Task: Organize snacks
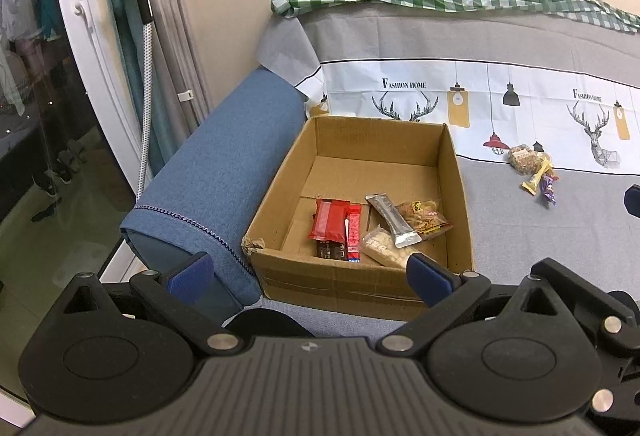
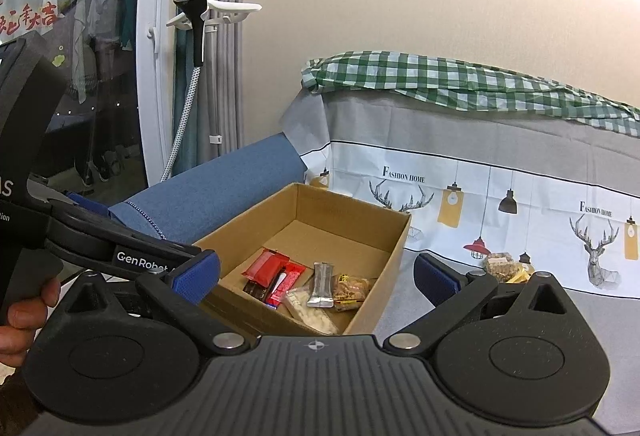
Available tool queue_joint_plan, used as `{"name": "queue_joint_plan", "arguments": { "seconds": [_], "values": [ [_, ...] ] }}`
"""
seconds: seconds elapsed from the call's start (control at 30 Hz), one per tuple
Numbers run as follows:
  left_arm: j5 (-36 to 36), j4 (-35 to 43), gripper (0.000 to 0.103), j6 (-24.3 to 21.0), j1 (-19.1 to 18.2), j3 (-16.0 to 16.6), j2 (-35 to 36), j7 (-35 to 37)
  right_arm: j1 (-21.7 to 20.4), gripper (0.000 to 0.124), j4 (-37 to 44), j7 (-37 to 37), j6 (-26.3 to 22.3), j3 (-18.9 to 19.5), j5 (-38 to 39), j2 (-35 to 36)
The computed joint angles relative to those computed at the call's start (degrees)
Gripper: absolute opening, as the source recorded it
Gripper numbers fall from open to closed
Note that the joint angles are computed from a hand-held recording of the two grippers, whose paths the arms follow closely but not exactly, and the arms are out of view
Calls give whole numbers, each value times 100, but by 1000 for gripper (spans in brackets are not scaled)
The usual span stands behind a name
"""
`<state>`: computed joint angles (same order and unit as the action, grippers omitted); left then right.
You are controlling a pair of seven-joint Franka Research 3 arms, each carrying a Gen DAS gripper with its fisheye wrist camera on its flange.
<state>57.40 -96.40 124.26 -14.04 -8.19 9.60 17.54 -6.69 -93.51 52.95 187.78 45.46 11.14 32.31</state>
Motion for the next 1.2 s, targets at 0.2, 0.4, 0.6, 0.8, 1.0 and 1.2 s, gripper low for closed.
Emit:
{"name": "queue_joint_plan", "arguments": {
  "seconds": [0.2, 0.4, 0.6, 0.8, 1.0, 1.2],
  "values": [
    [-50, -7, 103, 29, 28, 15, 8, 73, 38, 102, 1, 18, -39, -45, 39, -15],
    [-162, 44, 103, 23, 50, 31, 80, 185, 227, 102, 160, -48, -231, -244, 211, 9],
    [-298, 162, 103, -17, 51, 60, 215, 340, 484, 102, 309, -285, -426, -506, 614, 15],
    [-481, 435, 103, -67, 20, 111, 478, 648, 760, 102, 532, -472, -664, -846, 1047, 79],
    [-803, 1000, 103, -168, -21, 196, 939, 1139, 1033, 102, 846, -593, -950, -1233, 1463, 210],
    [-1308, 2064, 103, -338, -52, 345, 1630, 1631, 1967, 102, 1587, 235, -1047, -2679, 1705, 528]
  ]
}}
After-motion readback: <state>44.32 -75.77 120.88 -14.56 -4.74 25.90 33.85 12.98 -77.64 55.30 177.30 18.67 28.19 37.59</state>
